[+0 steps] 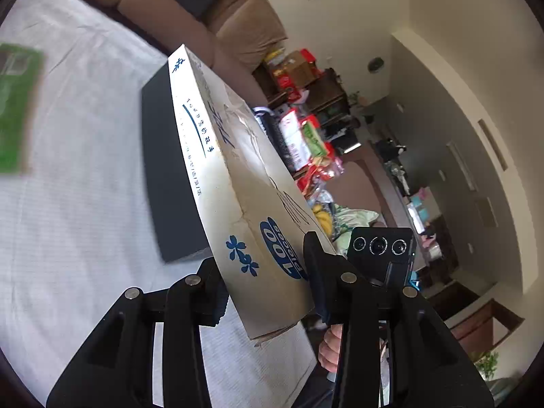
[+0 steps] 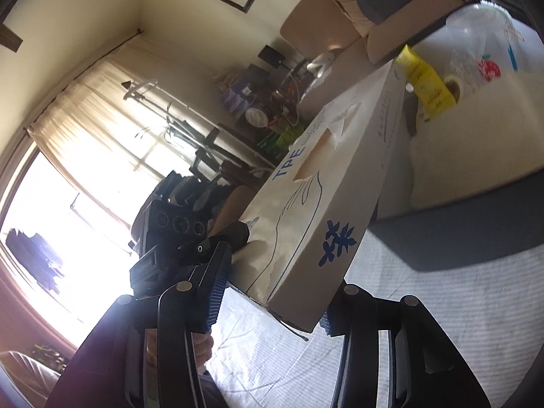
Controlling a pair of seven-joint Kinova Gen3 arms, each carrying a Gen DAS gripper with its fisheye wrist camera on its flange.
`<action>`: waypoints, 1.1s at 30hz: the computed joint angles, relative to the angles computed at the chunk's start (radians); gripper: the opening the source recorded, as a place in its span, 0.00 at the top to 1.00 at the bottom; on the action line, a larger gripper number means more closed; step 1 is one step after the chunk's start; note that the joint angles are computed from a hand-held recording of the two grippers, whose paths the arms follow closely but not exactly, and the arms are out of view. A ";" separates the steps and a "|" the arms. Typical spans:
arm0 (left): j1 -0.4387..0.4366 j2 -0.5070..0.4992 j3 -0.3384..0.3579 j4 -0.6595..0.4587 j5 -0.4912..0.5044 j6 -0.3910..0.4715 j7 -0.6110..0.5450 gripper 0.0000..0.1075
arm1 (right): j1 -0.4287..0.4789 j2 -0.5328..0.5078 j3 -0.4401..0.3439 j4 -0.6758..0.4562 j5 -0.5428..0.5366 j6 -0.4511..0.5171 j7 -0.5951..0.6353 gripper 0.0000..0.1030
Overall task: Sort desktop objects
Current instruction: 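Carry the upright glove box with the left gripper over the black box, then lower the glove box into the black box and open the left gripper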
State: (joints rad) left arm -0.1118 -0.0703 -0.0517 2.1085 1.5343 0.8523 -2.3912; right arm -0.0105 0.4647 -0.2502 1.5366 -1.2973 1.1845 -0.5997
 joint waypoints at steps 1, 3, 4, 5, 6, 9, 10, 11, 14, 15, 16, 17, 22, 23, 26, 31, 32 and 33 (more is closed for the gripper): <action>0.000 0.021 0.002 -0.019 0.011 0.007 -0.008 0.65 | 0.003 -0.002 0.003 -0.010 0.001 -0.001 0.000 0.55; 0.013 0.073 0.021 -0.090 0.001 -0.011 0.019 0.65 | 0.015 0.008 0.010 -0.048 0.005 0.004 -0.013 0.55; 0.024 0.096 0.030 -0.127 -0.012 -0.029 0.045 0.65 | 0.021 0.023 0.014 -0.080 0.011 0.010 -0.027 0.55; 0.032 0.123 0.038 -0.162 -0.018 -0.043 0.062 0.65 | 0.036 0.048 0.001 -0.126 0.033 0.023 -0.057 0.55; 0.037 0.153 0.047 -0.199 -0.025 -0.054 0.083 0.65 | 0.044 0.076 -0.003 -0.172 0.047 0.038 -0.089 0.55; 0.037 0.227 0.069 -0.275 -0.029 -0.072 0.126 0.65 | 0.048 0.152 0.005 -0.311 0.090 0.072 -0.163 0.55; 0.038 0.253 0.077 -0.301 -0.033 -0.080 0.141 0.65 | 0.050 0.178 0.001 -0.357 0.106 0.079 -0.184 0.55; 0.039 0.269 0.086 -0.320 -0.040 -0.093 0.155 0.65 | 0.053 0.205 -0.005 -0.404 0.125 0.095 -0.213 0.55; 0.049 0.318 0.112 -0.371 -0.087 -0.145 0.219 0.65 | 0.057 0.301 -0.024 -0.542 0.168 0.141 -0.314 0.55; 0.046 0.328 0.122 -0.374 -0.088 -0.153 0.223 0.65 | 0.060 0.323 -0.036 -0.571 0.184 0.150 -0.347 0.55; 0.045 0.337 0.130 -0.373 -0.086 -0.164 0.224 0.64 | 0.056 0.347 -0.037 -0.604 0.196 0.158 -0.387 0.55; 0.044 0.344 0.138 -0.363 -0.070 -0.177 0.211 0.64 | 0.052 0.364 -0.041 -0.633 0.215 0.163 -0.420 0.55; 0.047 0.320 0.142 -0.319 -0.087 -0.234 0.241 0.62 | 0.018 0.439 -0.058 -0.789 0.321 0.210 -0.554 0.53; 0.080 0.309 0.114 -0.321 -0.127 -0.247 0.282 0.60 | 0.012 0.436 -0.058 -0.798 0.345 0.206 -0.572 0.49; 0.096 0.281 0.117 -0.335 -0.245 -0.242 0.391 0.54 | -0.024 0.405 -0.021 -0.831 0.464 0.200 -0.653 0.35; 0.120 0.213 0.132 -0.320 -0.421 -0.242 0.529 0.46 | -0.002 0.306 -0.016 -0.729 0.558 0.114 -0.637 0.34; 0.138 0.199 0.120 -0.319 -0.461 -0.245 0.560 0.46 | 0.013 0.291 -0.024 -0.699 0.550 0.093 -0.629 0.34; 0.141 0.184 0.126 -0.317 -0.501 -0.252 0.588 0.46 | 0.029 0.282 -0.031 -0.683 0.540 0.086 -0.624 0.33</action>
State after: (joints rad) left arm 0.0289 0.1137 0.0741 1.7919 1.0332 0.6007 -1.8033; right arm 0.0181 0.7471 -0.2810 0.8539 -0.7575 1.2708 -1.2234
